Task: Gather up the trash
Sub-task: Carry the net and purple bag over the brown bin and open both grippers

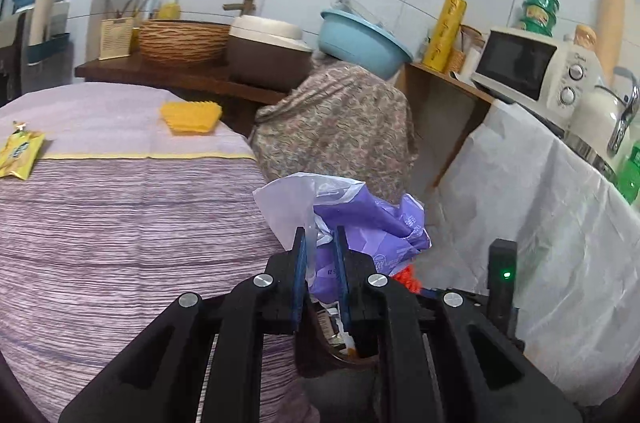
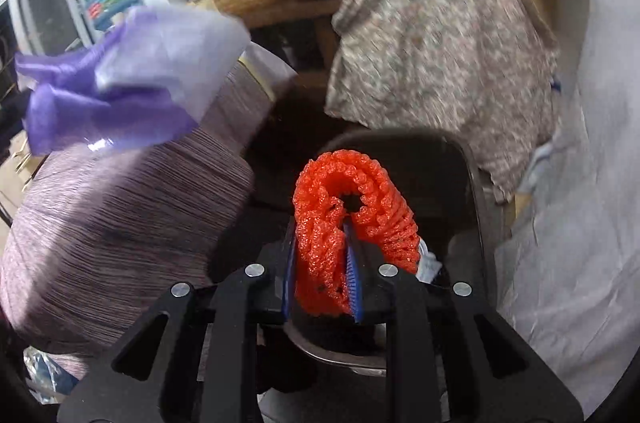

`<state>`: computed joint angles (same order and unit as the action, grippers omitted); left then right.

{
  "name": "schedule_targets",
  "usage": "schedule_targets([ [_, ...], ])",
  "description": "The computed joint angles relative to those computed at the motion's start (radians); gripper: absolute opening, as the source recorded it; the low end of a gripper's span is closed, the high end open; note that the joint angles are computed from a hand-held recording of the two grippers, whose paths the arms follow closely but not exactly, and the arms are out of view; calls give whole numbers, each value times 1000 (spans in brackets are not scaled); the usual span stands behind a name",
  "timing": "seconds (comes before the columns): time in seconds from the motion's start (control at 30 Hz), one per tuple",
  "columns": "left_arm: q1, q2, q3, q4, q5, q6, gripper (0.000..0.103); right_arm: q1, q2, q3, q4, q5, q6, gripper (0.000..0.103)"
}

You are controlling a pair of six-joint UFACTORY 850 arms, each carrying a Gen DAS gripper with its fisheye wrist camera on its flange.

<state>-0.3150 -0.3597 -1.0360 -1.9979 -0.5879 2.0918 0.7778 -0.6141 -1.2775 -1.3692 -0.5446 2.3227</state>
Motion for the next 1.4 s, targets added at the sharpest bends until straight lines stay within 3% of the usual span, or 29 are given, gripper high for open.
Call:
schedule_targets([
  [0.13,-35,-27,-25,21,16,-19,14,-20,-23,16,15,28,27,23],
  [0.2,-52,-42,-38,22,27,-18,14,-30,-34,23,29,42,33,36],
  [0.27,-71,-60,-53,27,44,-17,14,-35,-42,28,49,42,40,69],
  [0.43,-113,-117,-93,35,98,-31,14,-27,-26,66,62,9,87,70],
  [0.93,-211,-235,-172,69,238,-30,14,21,109,181,147,-203,73,75],
  [1.2,-240,-285,-216,191,288,-129,15,29,136,200,176,-260,63,78],
  [1.33,-243,-295,-220,193,289,-147,53,32,143,205,180,-280,67,80],
  [1.4,-242,-292,-211,154,285,-112,56,33,148,207,181,-286,65,80],
])
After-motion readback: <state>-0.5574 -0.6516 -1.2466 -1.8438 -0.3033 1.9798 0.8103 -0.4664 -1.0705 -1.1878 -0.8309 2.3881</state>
